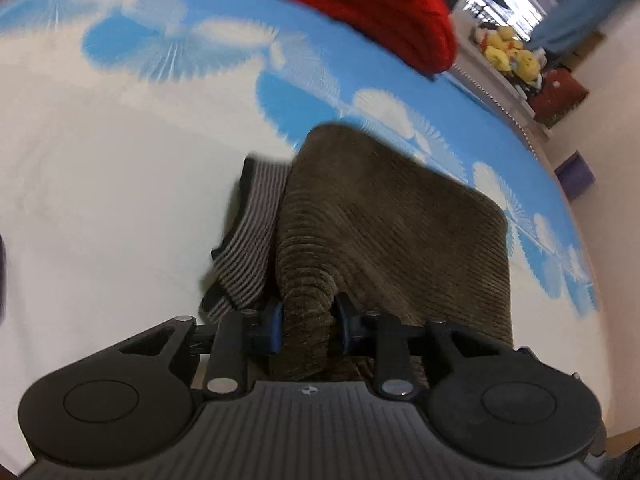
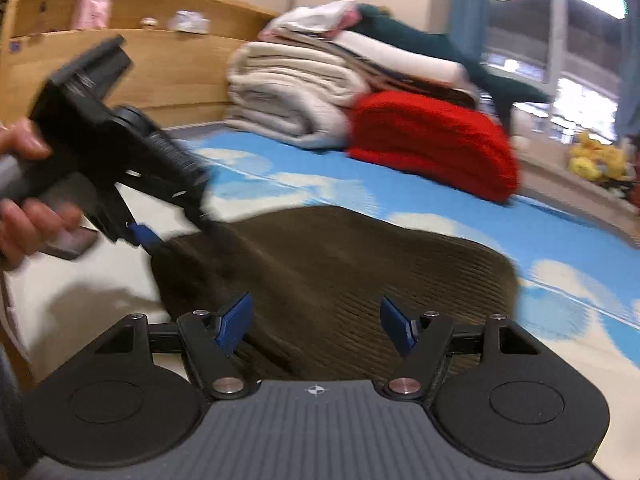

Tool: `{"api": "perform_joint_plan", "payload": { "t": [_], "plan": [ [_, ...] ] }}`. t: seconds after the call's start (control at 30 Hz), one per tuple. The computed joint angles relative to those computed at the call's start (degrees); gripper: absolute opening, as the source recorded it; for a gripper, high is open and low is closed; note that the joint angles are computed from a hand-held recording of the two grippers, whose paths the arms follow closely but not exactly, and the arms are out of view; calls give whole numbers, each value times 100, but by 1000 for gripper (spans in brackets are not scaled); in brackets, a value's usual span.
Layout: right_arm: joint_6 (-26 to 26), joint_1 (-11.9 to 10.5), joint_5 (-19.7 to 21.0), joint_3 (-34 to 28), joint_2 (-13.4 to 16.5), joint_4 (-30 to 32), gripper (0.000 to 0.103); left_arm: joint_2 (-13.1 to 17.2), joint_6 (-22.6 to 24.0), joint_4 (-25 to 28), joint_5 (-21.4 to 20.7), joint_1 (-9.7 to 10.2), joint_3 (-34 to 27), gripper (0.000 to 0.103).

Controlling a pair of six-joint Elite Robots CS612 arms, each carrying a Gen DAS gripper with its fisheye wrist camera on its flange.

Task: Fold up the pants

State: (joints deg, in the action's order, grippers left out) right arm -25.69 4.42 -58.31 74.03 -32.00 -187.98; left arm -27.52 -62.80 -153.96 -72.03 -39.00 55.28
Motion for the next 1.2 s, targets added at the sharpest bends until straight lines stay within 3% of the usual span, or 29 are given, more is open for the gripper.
{"api": "perform_joint_plan", "payload": {
  "t": [0.1, 0.17, 0.2, 0.27, 0.3, 0.4, 0.47, 0.53, 0.6, 0.63, 0.67, 0.8, 0.87, 0.97, 1.03, 1.07, 1.17, 1.2],
  "plan": [
    [547, -121, -92, 27, 78, -116, 72, -33, 422, -1107, 262, -92, 138, 24],
    [895, -154, -35, -6, 135, -106, 72, -29, 843, -1397, 725, -172, 236, 24],
    [1000, -166, 51, -23, 160, -108, 72, -55, 829, -1222, 833, -179, 330, 25],
    [1053, -192, 323, 20, 163, -165, 72, -110, 339, -504, 524, -104, 540, 25],
    [1017, -210, 440, 28, 170, -204, 72, -108, 310, -440, 394, -79, 641, 28],
    [838, -260, 748, 110, 142, -107, 70, -142, 426, -1168, 417, -82, 978, 35],
    [853, -264, 887, 37, 159, 58, 67, -173, 275, -1111, 482, -95, 1013, 40],
    [933, -250, 999, -10, 141, 292, 64, -162, 376, -967, 574, -121, 947, 38],
    [673, -213, 1032, 10, 72, 873, 49, -145, 563, -810, 605, -128, 850, 38],
    [376, -186, 950, 47, 16, 1265, 34, -133, 600, -686, 586, -129, 806, 39],
    [161, -146, 724, 99, -16, 1417, 32, -122, 580, -594, 543, -116, 777, 41],
    [-267, -127, 615, 298, -72, 1312, 32, -197, 337, -687, 378, -92, 971, 50],
    [-474, -125, 610, 362, -80, 1172, 32, -242, 271, -716, 442, -111, 1022, 50],
    [-119, -169, 793, 322, -62, 1104, 34, -259, 425, -964, 567, -136, 990, 53],
    [43, -191, 929, 270, -58, 1125, 39, -199, 532, -1095, 502, -124, 854, 65],
    [-30, -186, 946, 262, -69, 1201, 42, -155, 535, -929, 473, -114, 728, 66],
    [-195, -162, 928, 305, -97, 1314, 42, -58, 481, 12, 508, -119, 407, 53],
    [-285, -161, 948, 323, -116, 1375, 42, -40, 437, 188, 450, -117, 394, 54]
  ]
}}
